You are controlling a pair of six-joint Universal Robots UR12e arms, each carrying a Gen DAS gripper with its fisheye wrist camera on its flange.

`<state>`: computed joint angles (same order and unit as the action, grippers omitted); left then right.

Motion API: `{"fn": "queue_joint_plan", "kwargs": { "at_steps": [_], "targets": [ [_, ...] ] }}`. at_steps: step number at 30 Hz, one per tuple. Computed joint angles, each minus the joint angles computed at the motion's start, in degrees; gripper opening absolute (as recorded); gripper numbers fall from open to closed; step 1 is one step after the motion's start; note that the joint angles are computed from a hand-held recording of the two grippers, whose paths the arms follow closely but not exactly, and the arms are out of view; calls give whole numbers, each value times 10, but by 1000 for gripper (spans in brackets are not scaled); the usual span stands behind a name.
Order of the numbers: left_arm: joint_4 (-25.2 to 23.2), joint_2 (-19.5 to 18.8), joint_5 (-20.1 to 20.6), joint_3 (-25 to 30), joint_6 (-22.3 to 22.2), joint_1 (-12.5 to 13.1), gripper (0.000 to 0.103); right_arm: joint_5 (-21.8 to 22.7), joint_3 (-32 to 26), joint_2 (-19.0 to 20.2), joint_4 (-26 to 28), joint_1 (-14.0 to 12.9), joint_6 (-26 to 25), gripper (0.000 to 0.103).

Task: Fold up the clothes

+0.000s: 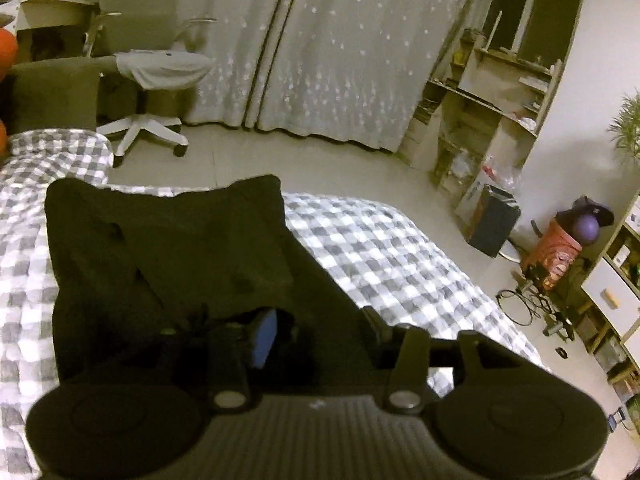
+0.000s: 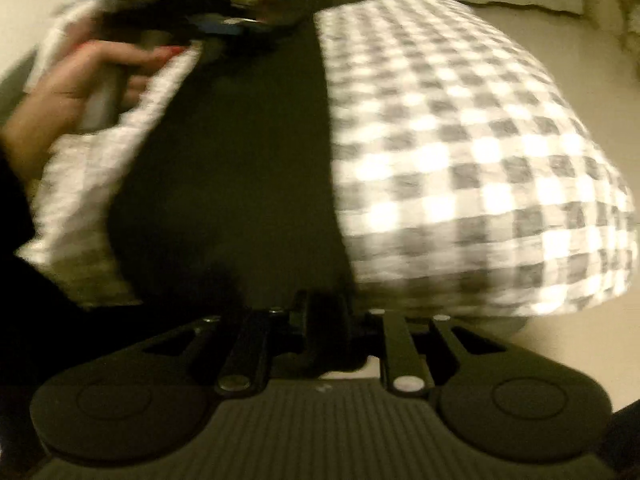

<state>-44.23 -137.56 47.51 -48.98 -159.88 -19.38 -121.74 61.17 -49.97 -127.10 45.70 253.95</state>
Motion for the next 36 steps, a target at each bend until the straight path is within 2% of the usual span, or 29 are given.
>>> {"fn": "queue_joint_plan", "kwargs": {
  "at_steps": [3,5,6,8,10,12,14,15,16,17,18,20,21,23,25,26,27,28,30,31,36],
  "targets": [
    [-30,-2,1,2,34,-5,47,48,21,0,-51,-6,-19,23],
    [-51,-3,8,5,57,-10,47,74,17,7,-61,-8,-39,20],
    [-61,-3,22,7,68,-14,47,91,19,8,-61,-9,-29,14],
    [-67,-3,53,7,81,-21,47,125,25,9,-63,-12,-8,13],
    [-63,-3,61,8,86,-24,47,148,31,8,-57,-12,7,13],
    [-66,-4,59,10,82,-24,47,157,47,2,-85,-11,15,13],
    [-66,-4,53,10,72,-22,47,148,55,-3,-101,-9,23,13],
    [-69,-4,49,11,68,-21,47,117,49,-5,-84,-4,21,14],
    [-70,-3,44,11,65,-19,47,82,44,-6,-74,1,19,22],
    [-70,-2,39,10,62,-17,47,46,39,-8,-65,6,17,25],
    [-65,0,37,6,65,-16,47,19,35,-10,-47,9,21,41],
    [-65,3,47,1,77,-18,48,-13,28,-12,-12,12,19,58],
    [-64,5,52,-2,83,-18,48,-25,27,-13,0,12,13,58],
    [-67,4,54,-3,88,-19,48,-20,33,-15,-3,7,-11,58],
    [-72,3,52,1,83,-18,48,7,35,-11,-28,-1,-86,51],
    [-75,2,51,4,79,-18,48,33,36,-8,-34,-6,-111,30],
    [-78,2,50,5,78,-18,48,59,39,-6,-42,-10,-127,18],
    [-81,1,50,7,81,-17,48,74,44,-5,-58,-12,-143,11],
    [-82,0,50,8,87,-17,48,88,55,-7,-87,-12,-157,11],
    [-82,0,50,9,87,-17,48,97,65,-11,-105,-12,-146,10],
    [-87,-1,46,11,88,-17,48,117,113,-37,-180,-2,-24,14]
  ]
}}
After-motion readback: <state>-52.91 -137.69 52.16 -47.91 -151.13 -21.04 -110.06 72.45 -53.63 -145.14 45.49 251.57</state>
